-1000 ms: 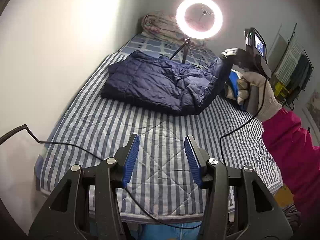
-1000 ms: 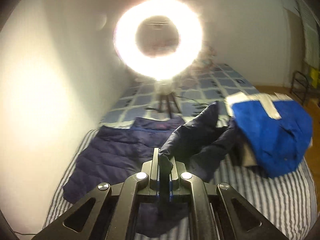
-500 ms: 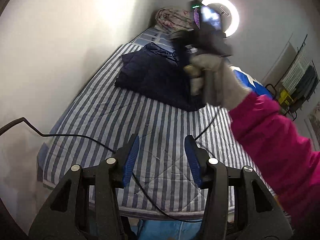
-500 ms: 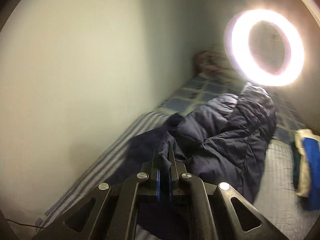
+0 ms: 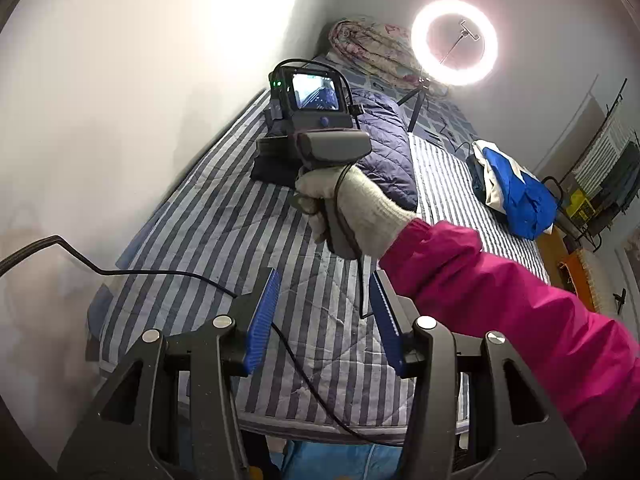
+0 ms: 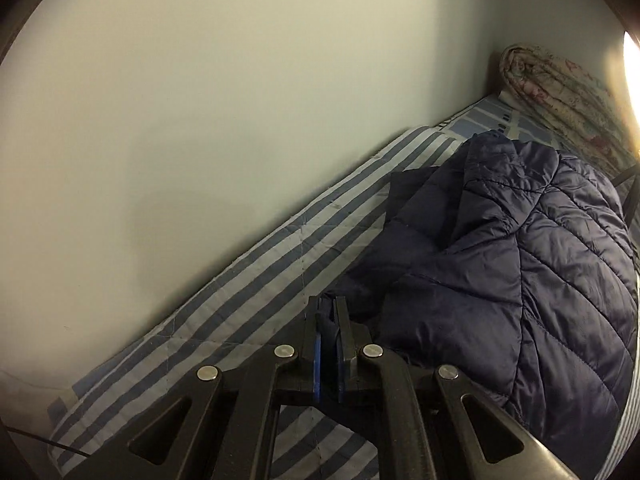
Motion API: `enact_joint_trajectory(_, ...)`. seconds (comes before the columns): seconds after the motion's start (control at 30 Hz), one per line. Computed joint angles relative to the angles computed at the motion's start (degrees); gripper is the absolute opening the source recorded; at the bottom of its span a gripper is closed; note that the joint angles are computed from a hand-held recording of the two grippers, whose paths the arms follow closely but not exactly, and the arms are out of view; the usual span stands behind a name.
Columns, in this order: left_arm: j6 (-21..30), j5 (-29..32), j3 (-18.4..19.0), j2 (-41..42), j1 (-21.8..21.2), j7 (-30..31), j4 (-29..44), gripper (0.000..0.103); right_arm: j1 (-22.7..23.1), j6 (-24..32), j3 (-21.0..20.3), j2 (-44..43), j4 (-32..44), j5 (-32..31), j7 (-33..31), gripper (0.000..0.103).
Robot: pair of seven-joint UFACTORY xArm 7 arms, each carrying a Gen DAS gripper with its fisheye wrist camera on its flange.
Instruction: Fold large clothes
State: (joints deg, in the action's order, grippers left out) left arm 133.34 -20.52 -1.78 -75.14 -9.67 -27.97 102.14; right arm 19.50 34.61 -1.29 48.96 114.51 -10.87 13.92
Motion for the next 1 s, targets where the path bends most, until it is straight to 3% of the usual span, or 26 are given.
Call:
enact_joint_trajectory(0.1, 0.2, 0.5, 0.0, 0.0, -0.1, 0.3, 0.2, 0.049, -2.0, 0.7, 2.4, -0.8, 0.0, 2.5, -2.8, 0.012)
enact_joint_trajectory(0.13, 0.2, 0.7, 0.0, 0.0, -0.1, 0.4, 0.3, 0.049, -2.2, 0.1, 3.1, -2.4, -1.4, 3.4, -3.0, 0.024)
enact_joint_trajectory(0.3, 0.5, 1.8, 0.2, -0.1, 0.1, 1.1, 0.5, 0.049, -3.9, -6.8, 4.4, -12.5, -13.1, 6.6, -3.6, 0.049)
enact_joint_trajectory(0.5, -0.3, 2.6, -0.3, 0.3, 0.5, 2.9, 0.3, 0.049, -6.6, -12.6, 3.0, -28.0, -29.7, 7.7, -1.5, 0.049)
enact_joint_trajectory(0.7, -3.3, 1.6, -1.0, 1.7, 1.1, 4.1, -0.7, 0.049, -11.0, -12.9, 0.5, -41.4, -43.6, 3.9, 2.2, 0.049)
enact_joint_trajectory(0.83, -8.9, 2.7, -2.3, 3.4, 1.1, 7.4, -3.6, 0.049, -15.2, -11.0, 1.1, -46.3, -48.2, 7.4, -0.5, 0.049)
enact_joint_trajectory(0.9, -12.4, 2.4, -2.3, 3.9, 0.9, 8.8, -7.4, 0.055, -16.9, -10.5, 1.1, -47.7, -49.6, 11.1, -2.9, 0.049)
enact_joint_trajectory(1.0, -19.2, 2.7, -1.8, 4.1, 2.2, 9.2, -14.5, 0.062, -18.4, -10.1, 0.8, -49.8, -51.8, 12.8, -4.3, 0.059)
